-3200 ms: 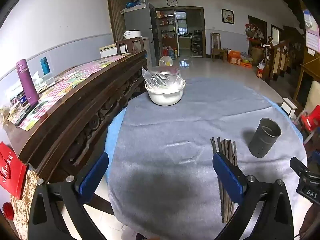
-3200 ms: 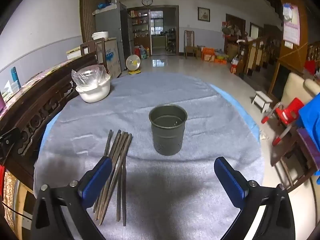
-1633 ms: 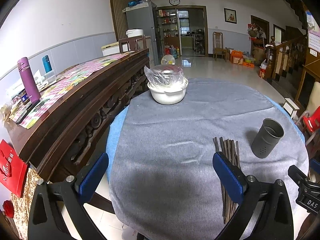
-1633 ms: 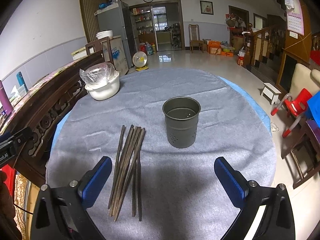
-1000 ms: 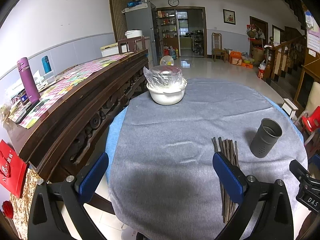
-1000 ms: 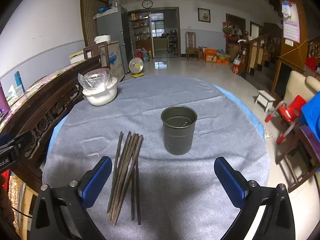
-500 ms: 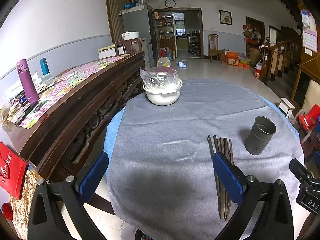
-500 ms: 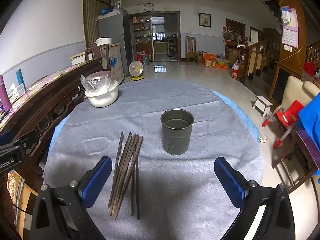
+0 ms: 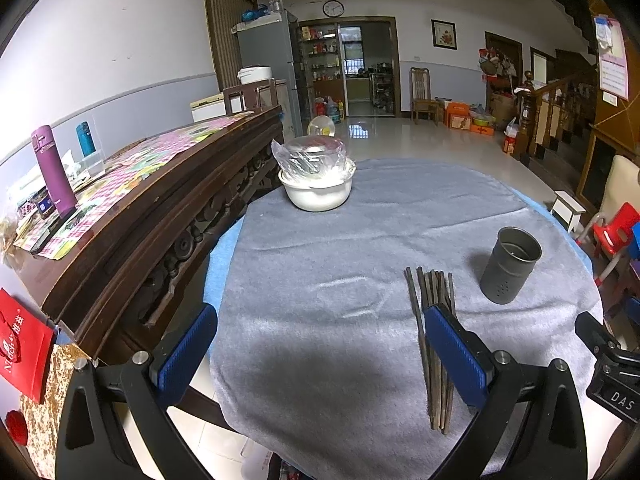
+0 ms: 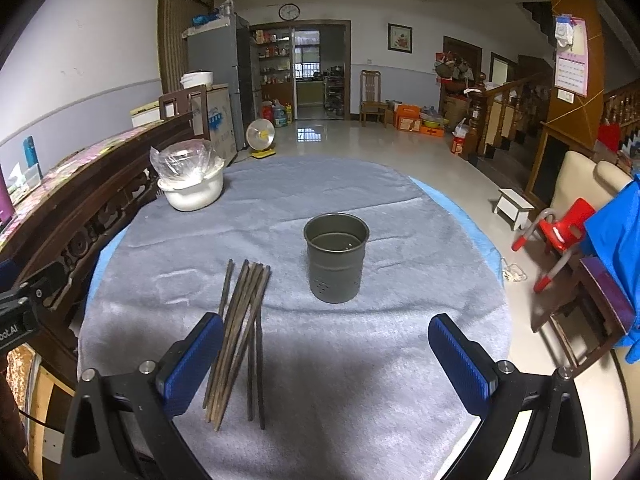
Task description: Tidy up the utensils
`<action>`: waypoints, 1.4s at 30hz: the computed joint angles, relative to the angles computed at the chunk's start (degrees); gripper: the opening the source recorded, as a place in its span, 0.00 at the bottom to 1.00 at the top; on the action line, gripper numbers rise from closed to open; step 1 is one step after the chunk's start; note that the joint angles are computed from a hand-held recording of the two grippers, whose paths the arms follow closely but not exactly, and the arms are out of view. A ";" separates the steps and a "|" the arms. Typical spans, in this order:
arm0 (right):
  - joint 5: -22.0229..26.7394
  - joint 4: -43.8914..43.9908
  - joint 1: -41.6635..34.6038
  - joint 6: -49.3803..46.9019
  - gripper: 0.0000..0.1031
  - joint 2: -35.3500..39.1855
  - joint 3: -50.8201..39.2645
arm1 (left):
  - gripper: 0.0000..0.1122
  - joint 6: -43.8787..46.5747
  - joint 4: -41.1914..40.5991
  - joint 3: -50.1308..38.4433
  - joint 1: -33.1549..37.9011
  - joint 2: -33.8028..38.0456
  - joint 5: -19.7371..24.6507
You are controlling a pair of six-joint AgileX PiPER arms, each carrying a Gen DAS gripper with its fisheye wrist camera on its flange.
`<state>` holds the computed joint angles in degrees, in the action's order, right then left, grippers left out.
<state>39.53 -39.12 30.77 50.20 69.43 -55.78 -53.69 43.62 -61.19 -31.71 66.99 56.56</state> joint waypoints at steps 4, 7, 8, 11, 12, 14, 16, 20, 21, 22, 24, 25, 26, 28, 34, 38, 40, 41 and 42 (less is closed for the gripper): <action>0.46 -0.46 0.07 0.09 1.00 -0.17 0.16 | 0.92 -0.01 0.00 -0.44 -0.86 0.50 0.62; 0.06 0.33 -0.49 -0.61 1.00 -0.13 0.20 | 0.92 -0.16 0.29 -0.88 -1.41 1.08 0.94; -0.10 0.52 -0.68 -0.81 1.00 -0.01 0.12 | 0.92 -0.12 0.26 -1.05 -1.48 1.26 1.04; -0.60 0.94 -1.18 -1.35 1.00 0.34 0.05 | 0.92 0.14 0.09 -1.53 -1.08 2.07 0.74; -0.75 1.07 -1.34 -1.49 1.00 0.53 -0.01 | 0.92 0.34 -0.09 -1.62 -0.76 2.27 0.53; -1.02 1.46 -1.74 -1.92 1.00 0.74 -0.01 | 0.92 0.70 -0.43 -1.84 -0.29 2.72 0.13; -1.08 1.97 -2.08 -2.43 1.00 1.26 -0.35 | 0.92 0.96 -0.58 -2.02 0.04 3.35 -0.09; -1.11 2.13 -2.27 -2.49 1.00 2.22 -0.96 | 0.92 1.71 -1.45 -2.28 0.97 4.15 -1.00; -1.13 2.28 -2.32 -2.64 1.00 2.48 -1.15 | 0.92 1.82 -1.48 -2.36 1.00 4.27 -1.04; -1.21 2.25 -2.42 -2.69 1.00 2.63 -1.23 | 0.92 2.10 -1.69 -2.43 1.22 4.37 -1.20; -1.40 2.26 -2.50 -2.75 1.00 2.77 -1.26 | 0.92 2.21 -1.79 -2.36 1.43 4.52 -1.48; -1.42 2.32 -2.54 -2.81 1.00 2.90 -1.35 | 0.92 2.28 -1.87 -2.32 1.59 4.63 -1.62; -1.37 2.19 -2.41 -2.61 1.00 3.05 -1.33 | 0.92 2.37 -2.03 -2.29 1.78 4.74 -1.75; -1.50 2.18 -2.49 -2.67 1.00 3.45 -1.44 | 0.92 2.65 -2.55 -2.15 2.28 4.81 -2.15; -1.49 2.46 -2.59 -3.05 1.00 4.10 -1.90 | 0.92 3.03 -2.80 -1.97 3.01 5.02 -2.78; -1.91 2.93 -2.80 -3.42 1.00 4.50 -1.92 | 0.92 3.61 -3.57 -1.71 3.96 5.32 -3.46; -2.60 4.38 -3.58 -4.75 1.00 5.02 -2.13 | 0.92 4.34 -4.58 -1.62 4.87 5.69 -3.93; -3.00 5.32 -4.10 -5.65 1.00 5.26 -2.27 | 0.92 4.77 -5.10 -1.55 5.37 5.82 -4.26; -3.80 7.22 -5.04 -7.41 1.00 5.57 -2.47 | 0.92 5.26 -5.68 -1.52 5.94 6.03 -4.62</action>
<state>35.73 -31.90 25.73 42.79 75.00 -58.25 -48.43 37.94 -62.72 -25.77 73.02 51.94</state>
